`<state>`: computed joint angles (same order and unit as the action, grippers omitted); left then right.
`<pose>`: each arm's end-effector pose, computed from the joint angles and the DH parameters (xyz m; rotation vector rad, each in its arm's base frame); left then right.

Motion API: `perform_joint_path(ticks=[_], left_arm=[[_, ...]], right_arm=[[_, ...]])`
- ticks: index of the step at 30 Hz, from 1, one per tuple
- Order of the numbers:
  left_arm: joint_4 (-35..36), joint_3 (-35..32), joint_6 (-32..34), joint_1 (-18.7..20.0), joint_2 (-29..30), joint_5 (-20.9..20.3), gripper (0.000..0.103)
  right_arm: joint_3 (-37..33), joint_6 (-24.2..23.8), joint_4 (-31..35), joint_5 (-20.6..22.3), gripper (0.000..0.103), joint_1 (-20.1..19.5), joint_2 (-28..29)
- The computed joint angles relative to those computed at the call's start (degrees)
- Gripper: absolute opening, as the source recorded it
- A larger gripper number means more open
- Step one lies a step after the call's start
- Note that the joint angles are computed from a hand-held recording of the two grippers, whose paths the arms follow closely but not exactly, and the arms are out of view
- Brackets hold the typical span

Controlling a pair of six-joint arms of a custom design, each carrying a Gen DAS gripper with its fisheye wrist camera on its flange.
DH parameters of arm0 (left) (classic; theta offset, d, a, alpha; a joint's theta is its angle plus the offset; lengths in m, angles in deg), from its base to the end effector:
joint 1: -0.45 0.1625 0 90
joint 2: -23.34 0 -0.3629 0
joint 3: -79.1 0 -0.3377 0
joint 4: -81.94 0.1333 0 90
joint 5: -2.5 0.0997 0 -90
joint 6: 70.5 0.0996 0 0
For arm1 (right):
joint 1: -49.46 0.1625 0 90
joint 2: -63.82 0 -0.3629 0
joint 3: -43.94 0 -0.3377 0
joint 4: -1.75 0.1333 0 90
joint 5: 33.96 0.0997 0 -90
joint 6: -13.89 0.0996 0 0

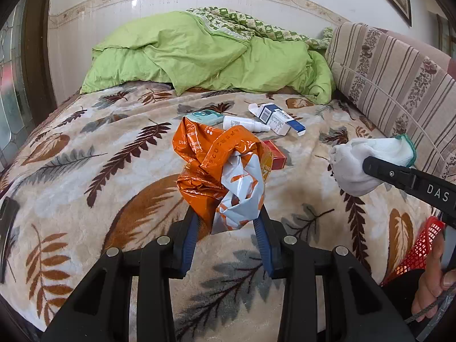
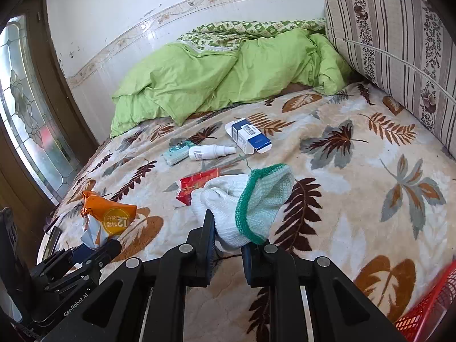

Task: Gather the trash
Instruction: 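Lift and hold the wrapper and cloth above the bed with both tools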

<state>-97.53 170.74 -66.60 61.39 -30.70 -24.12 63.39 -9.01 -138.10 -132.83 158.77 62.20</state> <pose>-0.0861 -0.6126 0.3011 -0.0083 2.0401 -1.1902 0.3828 -0.7358 0.0388 0.9709 -2.6925 0.8137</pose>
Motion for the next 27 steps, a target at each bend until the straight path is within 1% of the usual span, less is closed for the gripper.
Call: perform_joint_path(ticks=[2, 5, 10, 14, 21, 27], left_arm=[[0.67, 0.31, -1.27, 0.21, -0.39, -0.10, 0.036], [0.55, -0.18, -1.50, 0.52, -0.15, 0.17, 0.036], [2.08, -0.76, -3.32, 1.13, -0.16, -0.45, 0.036], [1.84, -1.02, -3.11, 1.20, 0.13, -0.81, 0.036], [1.63, -1.37, -2.90, 1.40, 0.31, -1.71, 0.036], [1.95, -1.51, -3.13, 1.44, 0.39, -1.95, 0.036]], right_arm=[[0.31, -0.27, 0.03, 0.06, 0.017, 0.08, -0.08], [0.96, -0.80, -0.69, -0.02, 0.017, 0.06, -0.35], [-0.14, 0.78, 0.31, 0.19, 0.017, -0.36, -0.06], [1.07, 0.96, -0.59, 0.18, 0.017, -0.32, -0.67], [-0.43, 0.39, 0.24, 0.13, 0.017, -0.20, 0.16], [-1.15, 0.90, 0.91, 0.49, 0.017, -0.20, 0.46]])
